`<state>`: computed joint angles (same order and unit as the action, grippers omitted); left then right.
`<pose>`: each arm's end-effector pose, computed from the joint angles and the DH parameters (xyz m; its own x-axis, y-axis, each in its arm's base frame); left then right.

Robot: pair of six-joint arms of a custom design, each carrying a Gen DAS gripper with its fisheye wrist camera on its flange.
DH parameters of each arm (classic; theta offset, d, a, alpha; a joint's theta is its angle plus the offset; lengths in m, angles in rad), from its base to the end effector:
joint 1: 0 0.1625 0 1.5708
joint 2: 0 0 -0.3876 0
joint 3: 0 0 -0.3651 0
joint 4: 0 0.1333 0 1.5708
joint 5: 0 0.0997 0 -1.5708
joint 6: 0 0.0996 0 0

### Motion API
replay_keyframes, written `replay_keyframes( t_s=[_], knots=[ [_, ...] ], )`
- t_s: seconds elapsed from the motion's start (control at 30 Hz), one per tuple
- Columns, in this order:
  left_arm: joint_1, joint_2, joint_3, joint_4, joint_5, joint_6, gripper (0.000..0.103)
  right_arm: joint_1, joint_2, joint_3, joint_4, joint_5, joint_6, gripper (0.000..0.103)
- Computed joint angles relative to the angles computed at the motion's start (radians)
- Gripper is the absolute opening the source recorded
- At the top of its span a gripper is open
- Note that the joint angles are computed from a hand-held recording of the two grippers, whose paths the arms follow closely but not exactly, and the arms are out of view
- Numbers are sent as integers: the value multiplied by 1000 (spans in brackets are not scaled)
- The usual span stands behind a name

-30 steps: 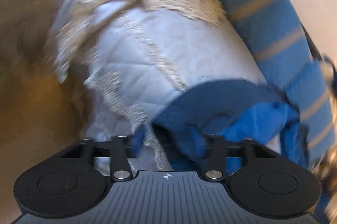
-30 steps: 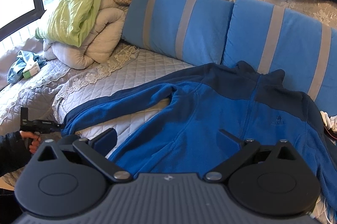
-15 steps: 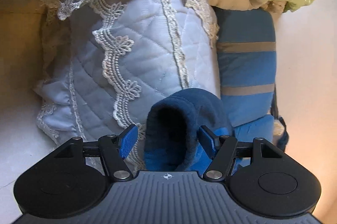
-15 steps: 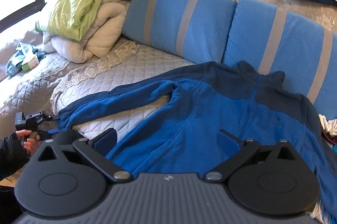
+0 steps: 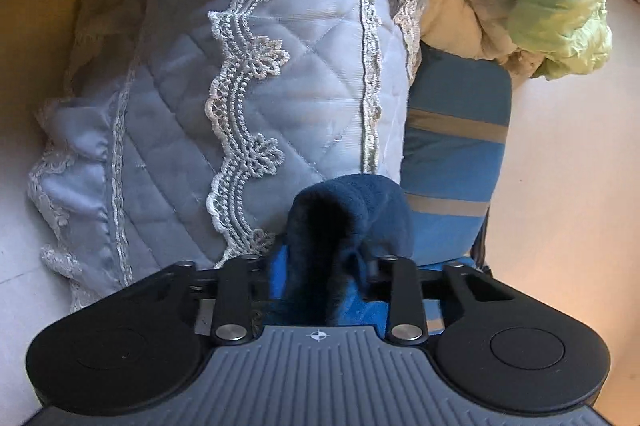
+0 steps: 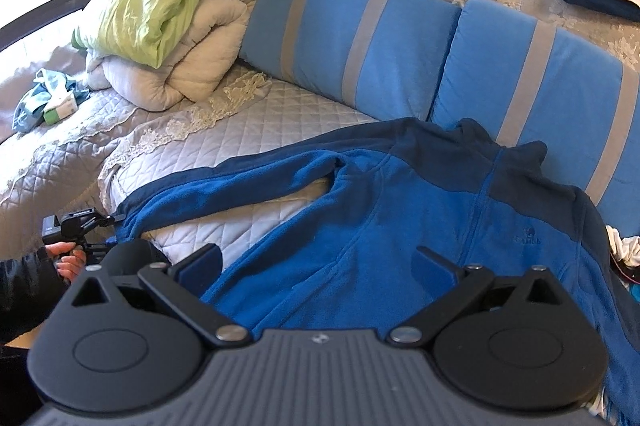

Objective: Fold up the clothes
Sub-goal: 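Hold the sleeve stretched flat on the bed with the left gripper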

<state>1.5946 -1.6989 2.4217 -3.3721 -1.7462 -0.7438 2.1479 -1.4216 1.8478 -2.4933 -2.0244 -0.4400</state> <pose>0.1244 -0.3550 0.3469 -0.7195 -0.2240 0.6574 -0.6773 0.4360 -0.5927 0.3590 -0.3872 0.3636 -0.5802 -0.5994 0.5515 -0.8034 0.5323 -0.2667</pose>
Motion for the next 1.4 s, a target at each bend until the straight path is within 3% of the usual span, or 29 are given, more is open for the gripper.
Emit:
replay_keyframes(
  t_s=[0.13, 0.43, 0.77, 1.03, 1.4],
  knots=[
    [-40, -78, -8, 121, 54, 17, 14, 0, -3, 7, -8, -5, -4, 103],
    [-297, -272, -147, 585, 379, 157, 12, -19, -17, 20, -15, 11, 11, 103],
    [-520, -215, -466, 968, 619, 344, 12, -40, -29, 37, -27, 40, 67, 103],
    [-561, -97, -675, 1097, 737, 428, 12, -56, -43, 57, -11, 54, 71, 103],
    [-524, 121, -964, 1189, 857, 545, 12, -81, -23, 59, -13, 42, 81, 103]
  ],
)
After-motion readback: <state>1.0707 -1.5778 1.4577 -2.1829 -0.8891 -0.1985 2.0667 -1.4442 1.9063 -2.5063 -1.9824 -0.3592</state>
